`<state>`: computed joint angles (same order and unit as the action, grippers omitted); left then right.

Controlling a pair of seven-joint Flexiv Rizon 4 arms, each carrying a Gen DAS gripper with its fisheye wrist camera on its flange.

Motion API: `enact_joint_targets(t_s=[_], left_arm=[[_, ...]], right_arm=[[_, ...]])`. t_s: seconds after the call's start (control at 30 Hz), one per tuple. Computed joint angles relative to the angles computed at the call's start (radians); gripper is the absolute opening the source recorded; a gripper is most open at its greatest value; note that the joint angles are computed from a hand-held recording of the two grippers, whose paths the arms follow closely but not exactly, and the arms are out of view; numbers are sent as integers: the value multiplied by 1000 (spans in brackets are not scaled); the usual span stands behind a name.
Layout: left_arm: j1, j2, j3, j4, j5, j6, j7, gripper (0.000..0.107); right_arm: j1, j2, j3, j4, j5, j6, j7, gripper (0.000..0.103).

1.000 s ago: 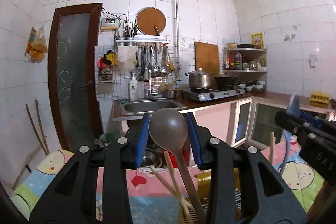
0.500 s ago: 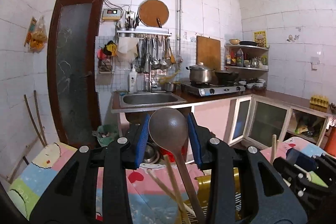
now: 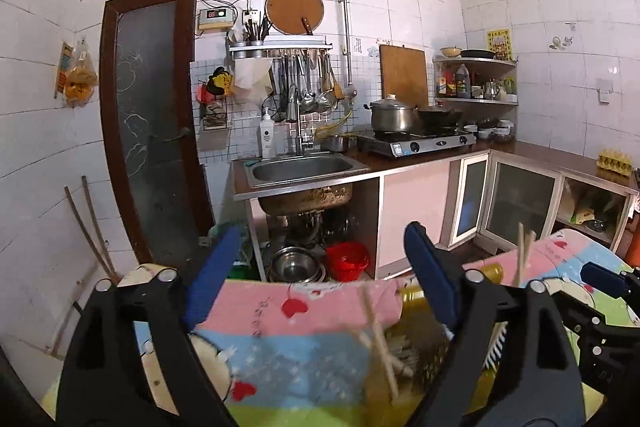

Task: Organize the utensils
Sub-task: 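Close the right tool on the green frog fork while the left tool moves to the wooden chopstick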

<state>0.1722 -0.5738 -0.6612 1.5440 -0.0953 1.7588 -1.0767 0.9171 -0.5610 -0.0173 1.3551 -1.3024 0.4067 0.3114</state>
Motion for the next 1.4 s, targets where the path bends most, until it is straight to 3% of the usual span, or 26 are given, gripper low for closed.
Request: enact_joint_targets(t_s=[0.27,0.37,0.5,0.77,1.03,1.2,1.3,1.4], left_arm=[[345,140,-285,317,-49,-80,7,98],[418,185,-322,425,-81,-117,12,98],[444,217,-315,526,-120,-137,40,98],[368,252,-197,623,-178,-123,66,98],[122,251,85,575,-209,-171,77,98],[51,250,159,558,-252,-202,102,98],[-34,243,262,526,-250,-255,85,98],[-71,238,302,513,-282,-280,97,98]], right_arm=[[53,4,66,40,115,-49,-16,60],[71,-13,77,35,157,-50,-28,60],[89,-41,78,24,208,-39,-44,60],[110,-103,69,-9,300,-6,-44,60],[113,-146,57,-66,379,9,-110,60],[115,-164,48,-96,418,15,-150,59],[115,-184,45,-131,443,13,-188,49],[115,-215,44,-190,482,-5,-242,37]])
